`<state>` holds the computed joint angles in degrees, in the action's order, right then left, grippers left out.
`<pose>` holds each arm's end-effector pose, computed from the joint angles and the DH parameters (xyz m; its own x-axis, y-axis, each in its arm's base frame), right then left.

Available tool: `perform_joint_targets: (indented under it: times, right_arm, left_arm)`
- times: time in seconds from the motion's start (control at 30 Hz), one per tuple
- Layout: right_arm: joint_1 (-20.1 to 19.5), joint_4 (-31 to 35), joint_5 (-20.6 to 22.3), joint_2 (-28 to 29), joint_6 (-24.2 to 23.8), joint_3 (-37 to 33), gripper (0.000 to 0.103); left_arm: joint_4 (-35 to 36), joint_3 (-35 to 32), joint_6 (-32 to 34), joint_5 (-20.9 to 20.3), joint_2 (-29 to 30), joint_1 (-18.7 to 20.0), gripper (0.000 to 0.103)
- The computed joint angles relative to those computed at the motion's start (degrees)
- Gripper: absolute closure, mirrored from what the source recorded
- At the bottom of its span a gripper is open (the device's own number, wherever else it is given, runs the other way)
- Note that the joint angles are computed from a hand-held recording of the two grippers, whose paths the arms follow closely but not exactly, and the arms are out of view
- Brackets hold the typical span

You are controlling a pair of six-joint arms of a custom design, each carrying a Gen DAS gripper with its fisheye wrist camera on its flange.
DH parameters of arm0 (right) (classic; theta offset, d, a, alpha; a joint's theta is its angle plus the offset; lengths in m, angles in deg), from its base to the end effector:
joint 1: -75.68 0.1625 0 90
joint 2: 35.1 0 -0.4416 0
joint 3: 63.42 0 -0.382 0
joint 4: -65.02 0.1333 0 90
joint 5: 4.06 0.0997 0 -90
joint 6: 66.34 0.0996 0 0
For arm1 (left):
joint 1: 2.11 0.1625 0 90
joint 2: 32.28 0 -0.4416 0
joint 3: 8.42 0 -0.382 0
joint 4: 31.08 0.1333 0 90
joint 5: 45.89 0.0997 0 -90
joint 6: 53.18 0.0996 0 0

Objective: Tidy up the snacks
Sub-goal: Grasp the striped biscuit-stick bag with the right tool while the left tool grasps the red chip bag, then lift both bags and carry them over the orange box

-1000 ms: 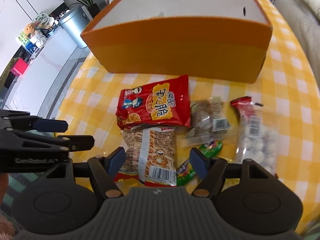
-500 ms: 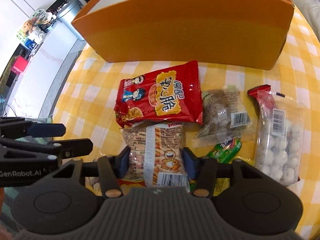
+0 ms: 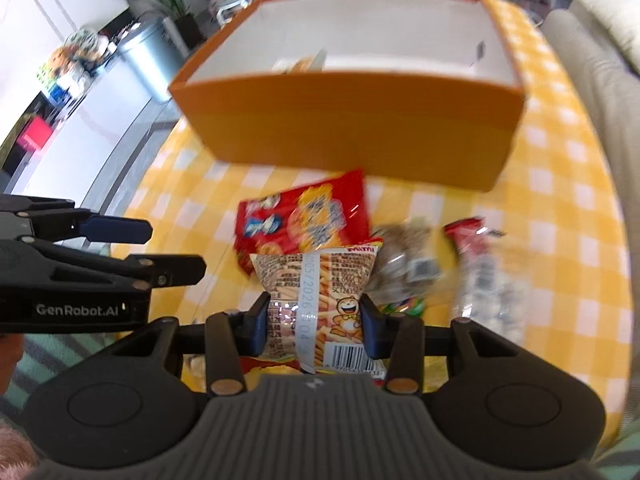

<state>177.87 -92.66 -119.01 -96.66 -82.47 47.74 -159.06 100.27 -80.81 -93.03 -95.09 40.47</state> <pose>0.2118 -0.5483 0.2050 -0.8221 -0.3191 0.4714 -0.4467 0.8750 -0.1867 -0.2737 -0.5245 0.1951 -0.7167 0.2234 -0.6607 0.4481 0.8734 -0.1907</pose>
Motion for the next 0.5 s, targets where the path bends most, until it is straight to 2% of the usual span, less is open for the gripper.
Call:
perform_joint_targets:
  times: [0.17,0.4,0.5]
  right_arm:
    - [-0.28,-5.48,-2.86,-0.32,-0.72,-0.21,0.061]
    - [-2.68,-5.82,-4.57,0.57,1.86,-2.45,0.061]
    - [-3.41,-4.9,-4.41,0.84,2.63,-3.08,0.061]
  left_arm:
    - [-3.34,-0.78,7.2,-0.08,2.11,0.15,0.02]
    - [-7.37,-2.34,19.19,0.05,6.1,0.96,0.016]
    - [-6.91,-3.8,22.86,-1.64,7.74,2.11,0.015]
